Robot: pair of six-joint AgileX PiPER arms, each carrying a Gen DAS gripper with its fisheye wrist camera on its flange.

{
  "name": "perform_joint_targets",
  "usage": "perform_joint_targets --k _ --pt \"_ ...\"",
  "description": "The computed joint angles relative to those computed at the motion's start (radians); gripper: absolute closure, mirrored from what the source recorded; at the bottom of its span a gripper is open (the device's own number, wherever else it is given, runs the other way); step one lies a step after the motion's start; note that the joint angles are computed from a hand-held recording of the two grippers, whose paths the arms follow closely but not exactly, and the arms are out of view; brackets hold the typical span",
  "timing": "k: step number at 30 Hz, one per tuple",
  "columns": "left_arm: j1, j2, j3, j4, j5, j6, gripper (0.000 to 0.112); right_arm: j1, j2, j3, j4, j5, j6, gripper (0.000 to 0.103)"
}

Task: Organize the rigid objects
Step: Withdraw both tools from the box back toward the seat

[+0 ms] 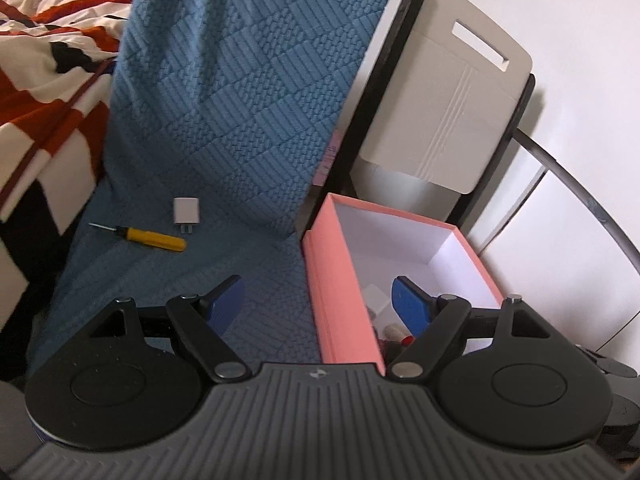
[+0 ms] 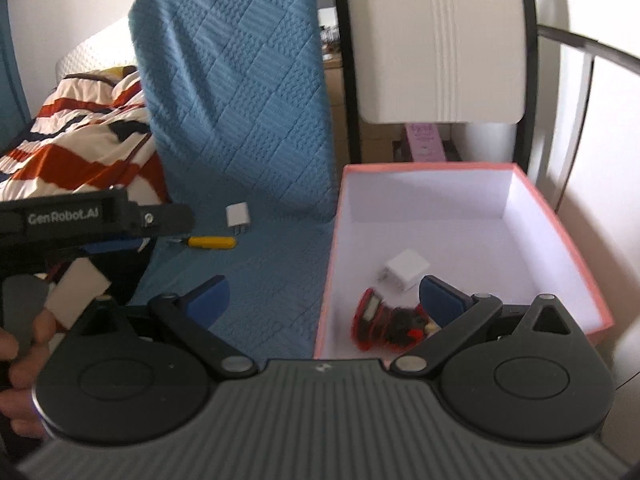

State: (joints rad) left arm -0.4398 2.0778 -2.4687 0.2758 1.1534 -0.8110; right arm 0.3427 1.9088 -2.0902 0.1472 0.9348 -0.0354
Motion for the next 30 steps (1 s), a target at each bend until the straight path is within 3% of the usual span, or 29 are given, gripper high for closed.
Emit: perform_joint_targets --k 5,12,21,30 --pt "0.009 -0.152 0.284 0.02 -0.119 -0.077 0.028 0.041 -0.042 0.08 -0.022 -0.031 0.032 0.0" --pt "0.001 -0.287 0.521 0.059 -0.173 -0.164 0.028 0.11 -0.096 0.189 -0.095 -0.08 0.083 0.0" --pt "-0.007 -0.357 0.616 0.072 -0.172 -0.222 0.028 0.137 -0.134 0.248 -0.099 -0.097 0.102 0.0" --pt "0.1 -0.329 0.75 -0.038 -0.326 -0.123 0.028 0.128 -0.082 0.248 -0.103 -0.163 0.135 0.0"
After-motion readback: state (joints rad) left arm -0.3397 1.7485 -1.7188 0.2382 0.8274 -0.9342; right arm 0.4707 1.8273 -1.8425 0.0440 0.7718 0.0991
